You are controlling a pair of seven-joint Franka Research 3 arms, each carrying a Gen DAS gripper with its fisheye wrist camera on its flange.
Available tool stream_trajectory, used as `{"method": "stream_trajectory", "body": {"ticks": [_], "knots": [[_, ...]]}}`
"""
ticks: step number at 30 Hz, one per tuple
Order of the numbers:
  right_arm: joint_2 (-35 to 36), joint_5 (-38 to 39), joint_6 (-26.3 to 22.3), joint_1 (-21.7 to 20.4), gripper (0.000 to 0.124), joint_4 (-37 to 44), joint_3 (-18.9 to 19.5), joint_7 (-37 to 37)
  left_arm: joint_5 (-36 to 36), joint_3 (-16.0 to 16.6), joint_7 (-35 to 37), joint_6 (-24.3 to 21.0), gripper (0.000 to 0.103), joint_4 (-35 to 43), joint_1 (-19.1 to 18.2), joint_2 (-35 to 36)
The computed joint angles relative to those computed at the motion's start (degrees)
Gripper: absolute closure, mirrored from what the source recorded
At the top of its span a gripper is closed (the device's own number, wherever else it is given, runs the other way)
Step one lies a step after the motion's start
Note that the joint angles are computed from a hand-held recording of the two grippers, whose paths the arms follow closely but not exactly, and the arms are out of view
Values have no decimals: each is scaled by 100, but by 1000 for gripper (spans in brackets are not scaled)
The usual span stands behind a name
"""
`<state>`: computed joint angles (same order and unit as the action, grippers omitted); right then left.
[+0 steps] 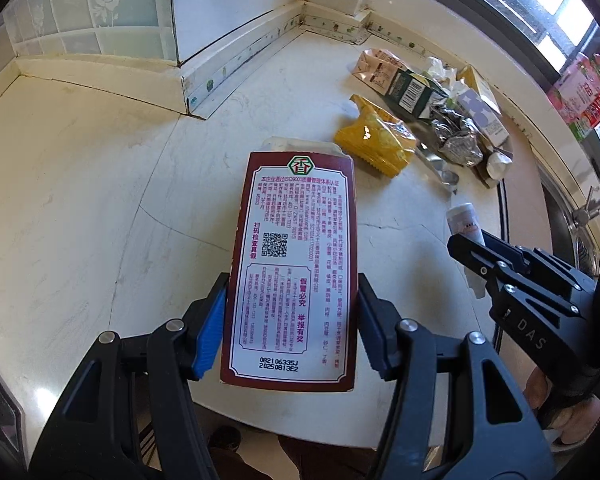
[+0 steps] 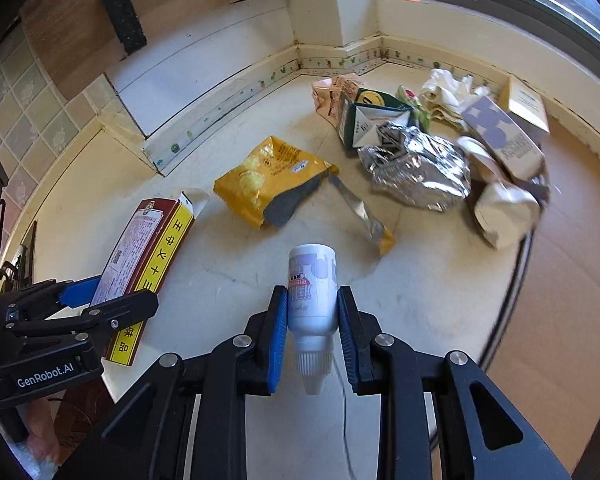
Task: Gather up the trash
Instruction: 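Carry the red-and-white box and white bottle down over the floor bin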
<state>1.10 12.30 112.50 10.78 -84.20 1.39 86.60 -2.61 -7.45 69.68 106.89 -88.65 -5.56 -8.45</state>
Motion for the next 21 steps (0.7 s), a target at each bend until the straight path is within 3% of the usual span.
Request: {"method": "stream_trajectory", "body": {"ticks": [10,16,21], "knots": [[-2066,-890,199,20,100,-1800,480,1985,-890,332,1457,-142,48,-817,-259,-1243],[-3336,-1067,-66,-11,100,-2595,931,2938,-1239,508,2044,-348,48,-1487,-572,-2150],[-4219,-933,-554,15,100,-3058,1236,3602,-1349,550,2331,-722,48,-1969,-884,-2804]]}}
